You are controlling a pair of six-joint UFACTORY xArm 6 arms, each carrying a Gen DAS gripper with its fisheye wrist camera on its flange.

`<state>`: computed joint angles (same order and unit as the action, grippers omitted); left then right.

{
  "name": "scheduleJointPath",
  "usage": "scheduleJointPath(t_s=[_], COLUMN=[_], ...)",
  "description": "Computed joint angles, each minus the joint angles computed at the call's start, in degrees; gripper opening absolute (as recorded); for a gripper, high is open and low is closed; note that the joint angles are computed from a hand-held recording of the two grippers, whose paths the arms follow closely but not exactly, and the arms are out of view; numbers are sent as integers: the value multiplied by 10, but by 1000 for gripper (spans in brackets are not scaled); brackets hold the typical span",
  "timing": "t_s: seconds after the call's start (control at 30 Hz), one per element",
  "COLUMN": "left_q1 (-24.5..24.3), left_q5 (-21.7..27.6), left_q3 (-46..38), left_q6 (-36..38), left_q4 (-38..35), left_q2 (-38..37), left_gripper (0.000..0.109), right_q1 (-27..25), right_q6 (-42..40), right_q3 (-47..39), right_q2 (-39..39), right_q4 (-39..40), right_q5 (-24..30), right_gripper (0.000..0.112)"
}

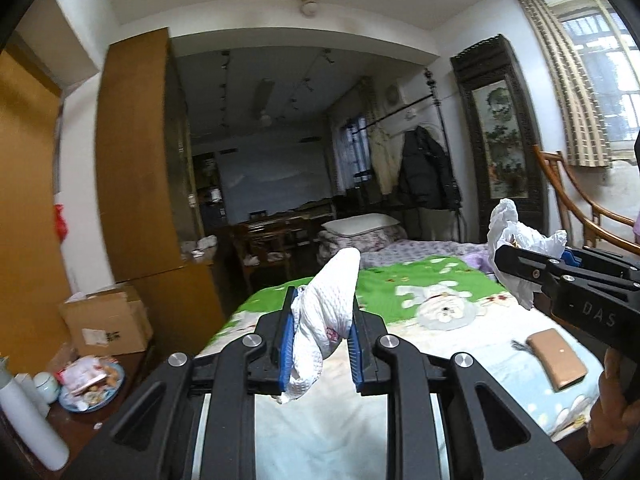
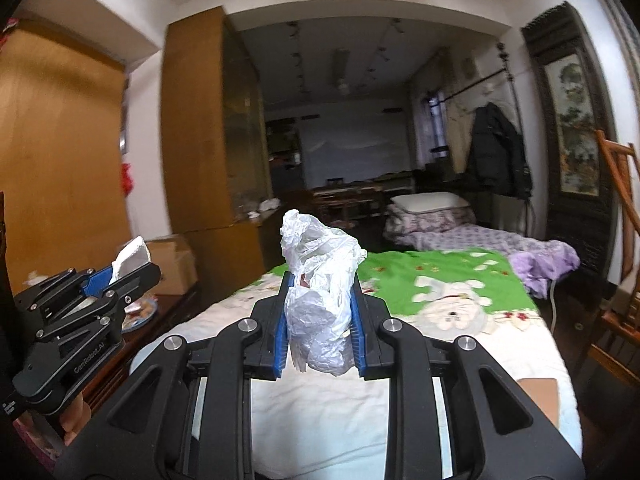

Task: Collect trash
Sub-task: 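Carry the white cloth and plastic bag down toward the red wastebasket, then open the left tool over the wastebasket while the right tool drops the bag in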

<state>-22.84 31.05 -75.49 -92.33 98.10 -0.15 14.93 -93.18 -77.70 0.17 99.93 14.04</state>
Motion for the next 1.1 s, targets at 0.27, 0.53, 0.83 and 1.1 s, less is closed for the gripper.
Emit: scheduleJointPath(t_s=[0.27, 0.53, 0.83, 1.1], left_q1=[56, 148, 286, 347], left_q5=[19, 3, -91, -150], left_q3=[106, 213, 275, 281], left_q6=[-11, -10, 1, 17], left_q4=[-13, -46, -128, -165], left_q2=[-75, -134, -97, -10], left_gripper=[23, 23, 23, 23], right_q1=[74, 141, 191, 199], right_q6=[122, 254, 389, 493], right_q3=[-18, -83, -177, -266], right_q2=[33, 107, 217, 309], right_q4=[-156, -330, -493, -601], right_q5=[15, 54, 120, 175], right_gripper=[26, 26, 26, 26])
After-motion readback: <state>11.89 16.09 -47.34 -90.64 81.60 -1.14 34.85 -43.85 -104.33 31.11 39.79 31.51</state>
